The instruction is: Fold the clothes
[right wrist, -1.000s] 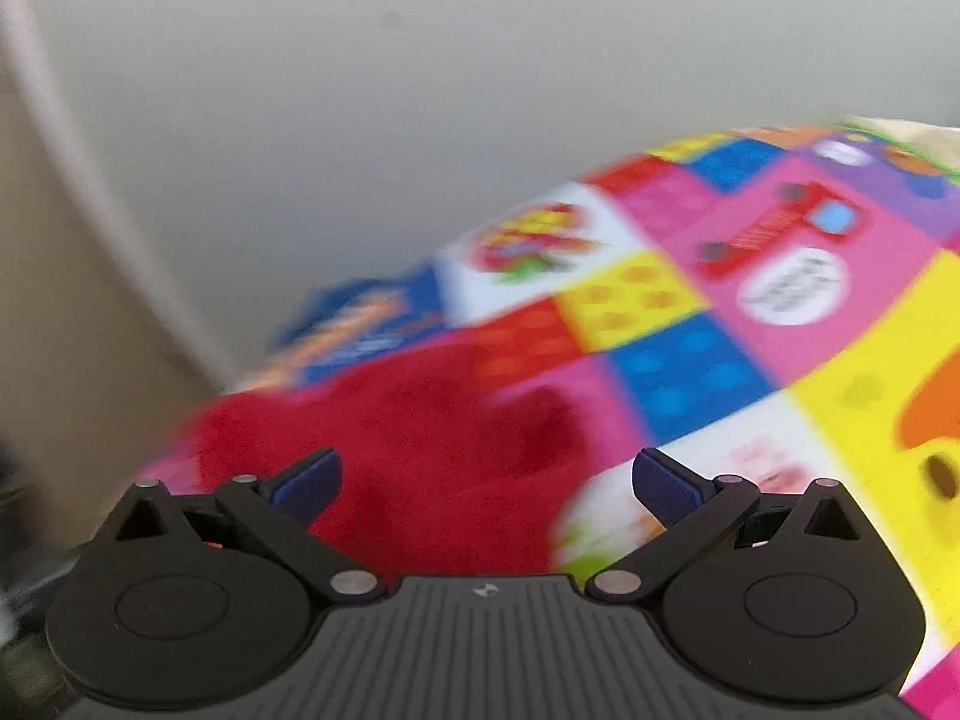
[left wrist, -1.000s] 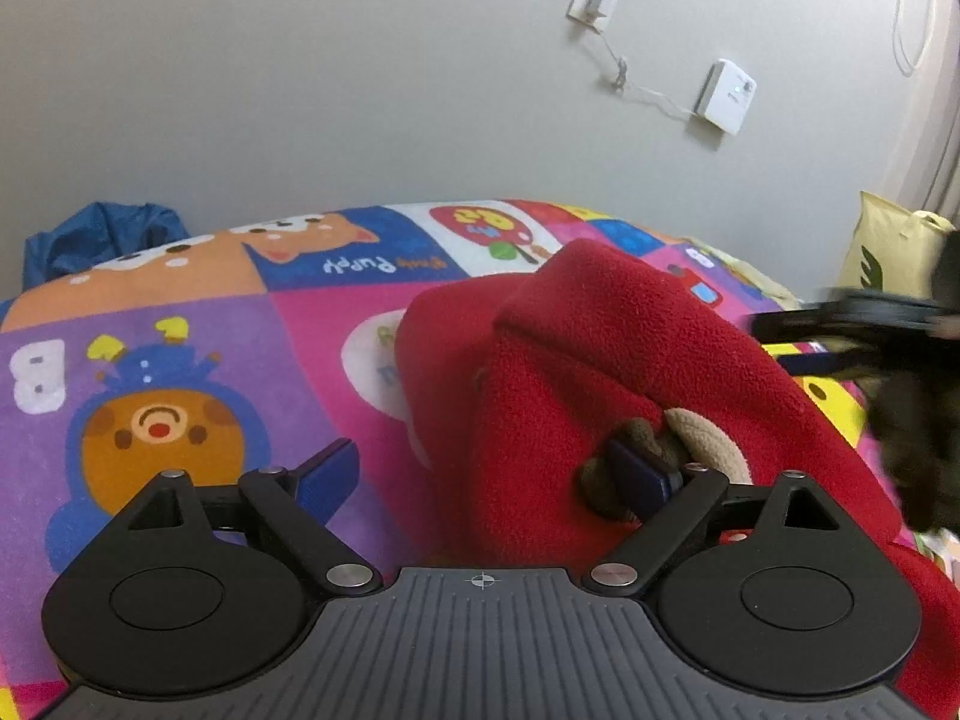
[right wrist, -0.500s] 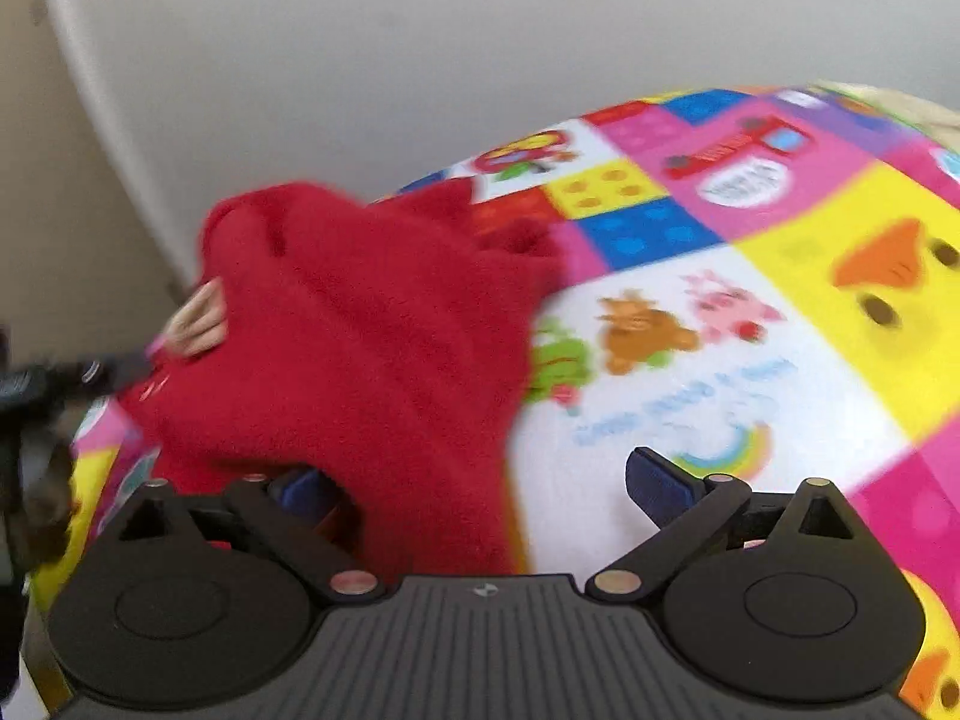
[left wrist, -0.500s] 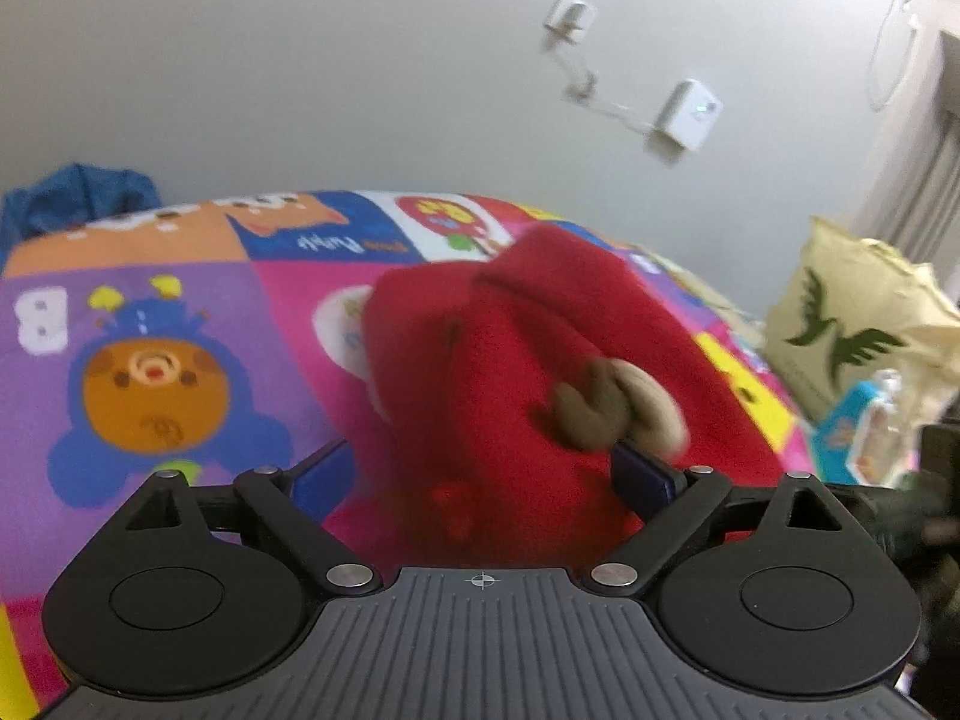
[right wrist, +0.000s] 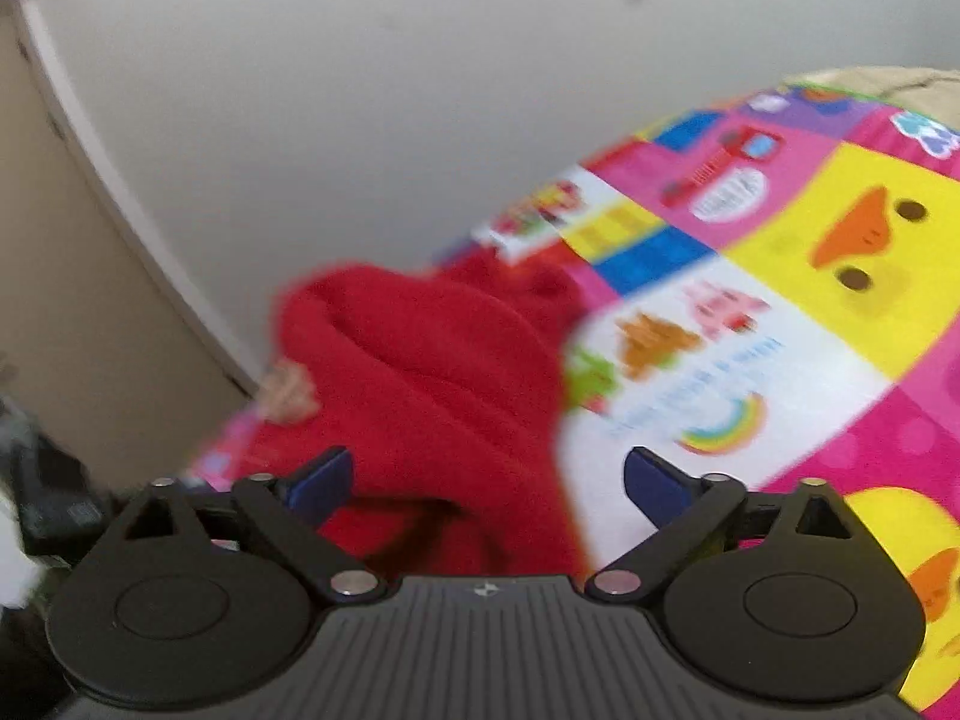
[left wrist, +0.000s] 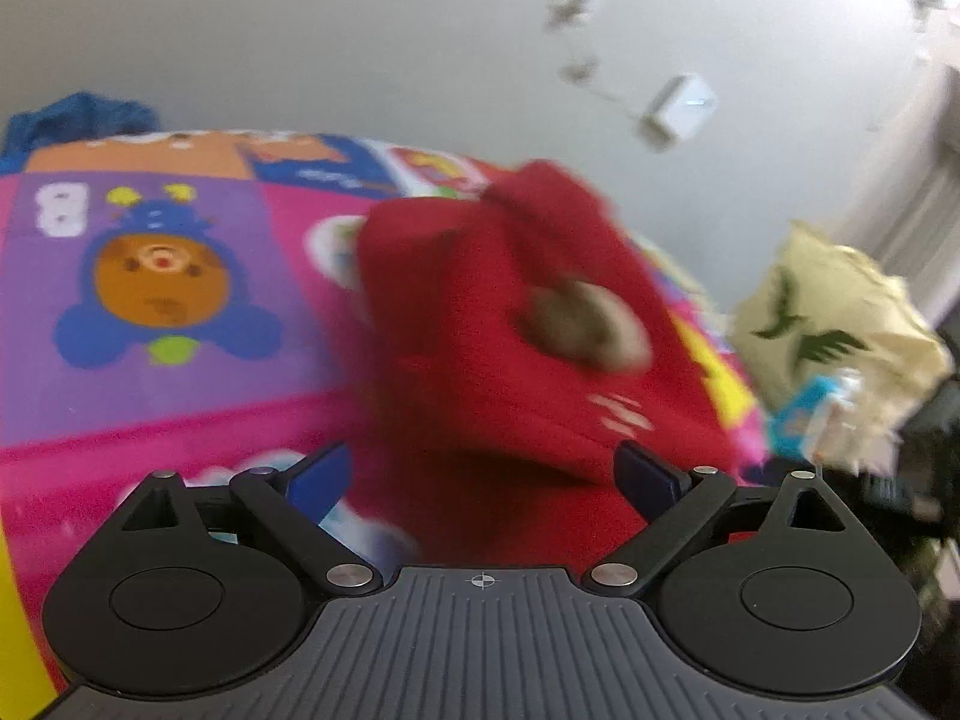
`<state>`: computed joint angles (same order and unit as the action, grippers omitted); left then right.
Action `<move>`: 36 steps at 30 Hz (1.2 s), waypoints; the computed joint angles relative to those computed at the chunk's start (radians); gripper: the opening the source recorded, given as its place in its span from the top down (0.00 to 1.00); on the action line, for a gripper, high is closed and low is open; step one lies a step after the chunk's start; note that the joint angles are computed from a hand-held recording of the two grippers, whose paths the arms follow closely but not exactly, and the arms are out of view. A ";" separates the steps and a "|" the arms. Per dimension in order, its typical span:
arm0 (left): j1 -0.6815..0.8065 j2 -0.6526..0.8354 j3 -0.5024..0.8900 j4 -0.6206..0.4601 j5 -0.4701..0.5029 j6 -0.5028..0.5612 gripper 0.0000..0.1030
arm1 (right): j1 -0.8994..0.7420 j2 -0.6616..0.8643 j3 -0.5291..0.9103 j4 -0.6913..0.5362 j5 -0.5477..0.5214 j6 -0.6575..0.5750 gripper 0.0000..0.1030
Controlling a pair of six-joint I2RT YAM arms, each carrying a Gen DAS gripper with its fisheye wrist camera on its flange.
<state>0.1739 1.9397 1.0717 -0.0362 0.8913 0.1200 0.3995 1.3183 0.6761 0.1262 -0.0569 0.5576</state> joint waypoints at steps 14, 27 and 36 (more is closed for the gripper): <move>-0.128 -0.173 -0.243 -0.097 -0.009 0.270 0.35 | 0.172 0.126 0.010 -0.013 -0.007 -0.013 0.60; -0.049 -0.176 -0.129 -0.331 0.061 0.419 0.13 | 0.147 0.012 0.073 -0.183 0.049 -0.154 0.11; -0.057 -0.020 0.076 0.086 -0.109 -0.076 0.05 | -0.158 0.368 0.326 -0.045 -0.262 0.009 0.00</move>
<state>0.1171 1.9197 1.1480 0.0502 0.7824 0.0445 0.2414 1.6859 1.0024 0.0816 -0.3186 0.5667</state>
